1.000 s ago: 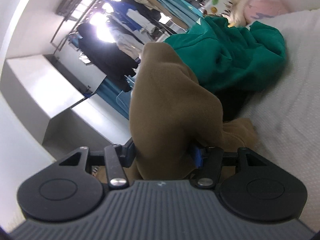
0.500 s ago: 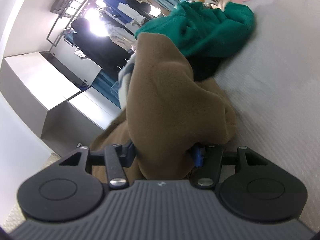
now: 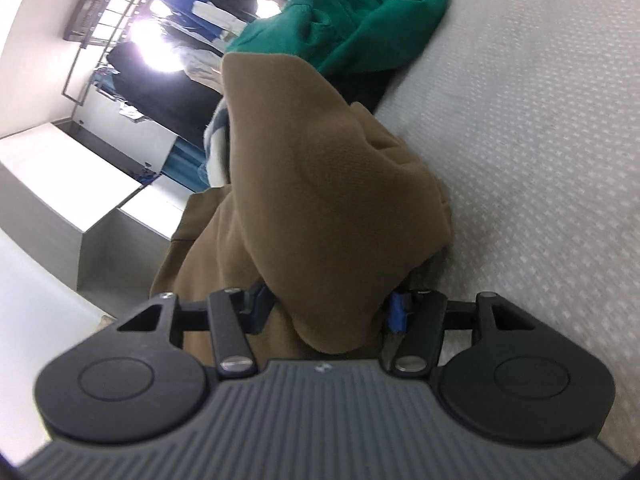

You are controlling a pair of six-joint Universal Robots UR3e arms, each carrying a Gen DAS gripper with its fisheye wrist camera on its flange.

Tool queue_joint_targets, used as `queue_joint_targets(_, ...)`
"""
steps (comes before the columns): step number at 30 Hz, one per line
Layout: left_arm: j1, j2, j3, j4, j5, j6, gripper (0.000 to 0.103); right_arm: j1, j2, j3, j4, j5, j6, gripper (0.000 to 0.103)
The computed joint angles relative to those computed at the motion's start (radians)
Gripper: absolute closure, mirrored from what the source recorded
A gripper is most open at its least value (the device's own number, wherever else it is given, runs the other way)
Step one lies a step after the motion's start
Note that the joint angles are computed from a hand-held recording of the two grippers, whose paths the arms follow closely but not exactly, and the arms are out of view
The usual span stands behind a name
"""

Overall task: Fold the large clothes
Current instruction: 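Lower the hoodie beside the clothes pile and open both grippers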

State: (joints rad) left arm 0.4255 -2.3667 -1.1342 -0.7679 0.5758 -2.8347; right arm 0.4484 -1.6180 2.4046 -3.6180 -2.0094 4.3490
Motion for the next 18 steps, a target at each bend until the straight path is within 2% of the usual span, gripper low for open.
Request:
queue_joint_targets(4,0.029,0.090,-0.047,-0.114,0.049,0.073,0.054,0.014,-0.113,-0.003,0.168,0.006,0.057,0.043)
queue_joint_targets(6,0.048,0.162,-0.112,-0.113,0.080,0.112,0.054,0.054,-0.194,-0.043,0.363,-0.044,0.095,0.043)
queue_joint_targets(11,0.101,0.301,-0.179,-0.204,0.106,0.213,0.054,0.170,-0.319,-0.140,0.669,-0.170,0.126,0.043)
queue_joint_targets(13,0.132,0.368,-0.216,-0.224,0.075,0.253,0.054,0.214,-0.342,-0.198,0.772,-0.222,0.122,0.043)
queue_joint_targets(18,0.179,0.539,-0.208,-0.409,0.023,0.373,0.054,0.326,-0.310,-0.422,0.995,-0.360,0.061,0.043)
